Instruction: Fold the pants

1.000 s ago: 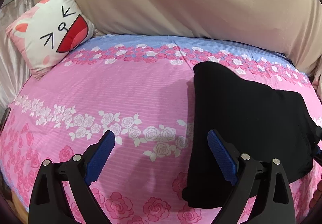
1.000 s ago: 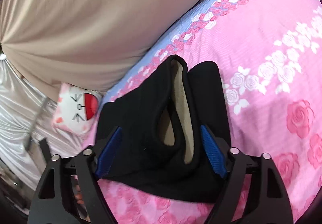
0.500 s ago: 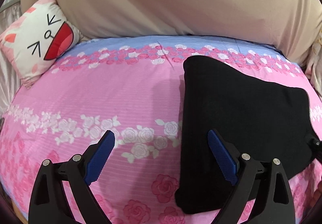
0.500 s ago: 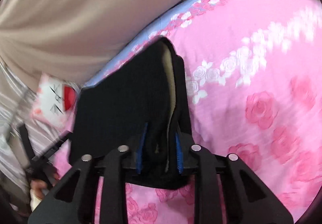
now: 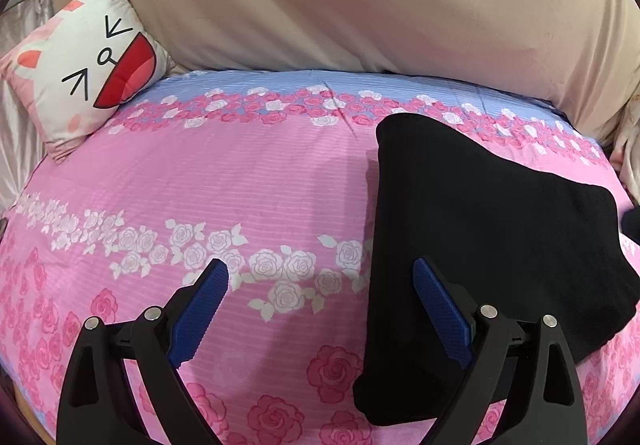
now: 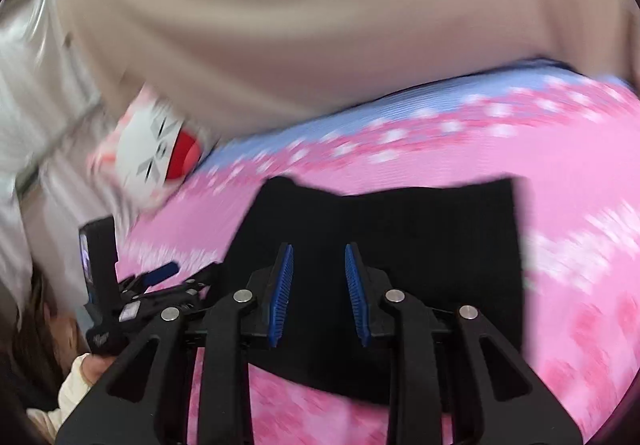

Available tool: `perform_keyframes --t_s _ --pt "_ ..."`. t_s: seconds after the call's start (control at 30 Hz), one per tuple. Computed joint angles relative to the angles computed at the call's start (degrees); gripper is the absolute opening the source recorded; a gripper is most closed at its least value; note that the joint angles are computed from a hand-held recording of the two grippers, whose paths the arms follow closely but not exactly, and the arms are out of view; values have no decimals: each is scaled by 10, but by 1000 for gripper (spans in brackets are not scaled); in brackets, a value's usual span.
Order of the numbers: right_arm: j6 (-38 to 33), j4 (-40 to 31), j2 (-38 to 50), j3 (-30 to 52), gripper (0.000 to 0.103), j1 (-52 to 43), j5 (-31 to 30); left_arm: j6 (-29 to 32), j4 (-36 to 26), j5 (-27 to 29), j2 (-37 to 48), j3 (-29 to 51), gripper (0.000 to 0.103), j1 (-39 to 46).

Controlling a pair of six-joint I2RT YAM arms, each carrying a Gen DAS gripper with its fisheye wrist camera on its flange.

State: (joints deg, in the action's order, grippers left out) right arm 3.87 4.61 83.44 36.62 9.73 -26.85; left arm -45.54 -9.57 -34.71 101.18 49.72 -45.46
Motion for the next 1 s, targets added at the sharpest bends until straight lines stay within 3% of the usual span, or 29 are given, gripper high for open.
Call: perform_keyframes --t_s 0.1,0.17,0.23,0.27,0.33,0.4,0.47,0.53,0.6,0.63,0.67,0.73,0.8,0.87,1.0 --pt "0 -22 104 91 27 81 60 9 5 -1 3 -1 92 0" --pt "-8 -50 189 165 24 98 111 17 12 4 1 -6 92 3" --pt "29 -55 248 211 22 81 148 29 28 11 0 -13 93 7" --pt "64 -42 247 206 16 58 130 36 35 16 -2 -17 93 10" --pt "90 -8 199 160 18 38 118 43 42 22 -7 -24 93 14" --pt "60 24 153 107 20 31 137 49 59 29 -11 -36 93 19" --pt "43 3 177 113 18 9 162 49 82 47 -11 -46 93 29" --pt "65 33 138 60 17 -50 96 42 93 64 -11 -50 93 35" --pt "61 46 53 -6 19 -92 76 34 75 61 -23 -49 92 31" --pt "56 47 6 -40 28 -121 68 35 71 62 -33 -53 92 29" --pt "47 41 -34 -68 44 -157 57 34 67 64 -44 -58 92 27" --pt "24 21 -88 -109 59 -238 33 30 80 70 -71 -80 92 20" --pt "-11 -24 -106 -126 59 -324 -20 23 80 78 -71 -82 92 15" --pt "-56 -53 -66 -133 60 -409 -102 20 79 85 -54 -74 92 10" --pt "-90 -55 -1 -145 60 -435 -155 -16 92 73 -16 -63 92 -11"
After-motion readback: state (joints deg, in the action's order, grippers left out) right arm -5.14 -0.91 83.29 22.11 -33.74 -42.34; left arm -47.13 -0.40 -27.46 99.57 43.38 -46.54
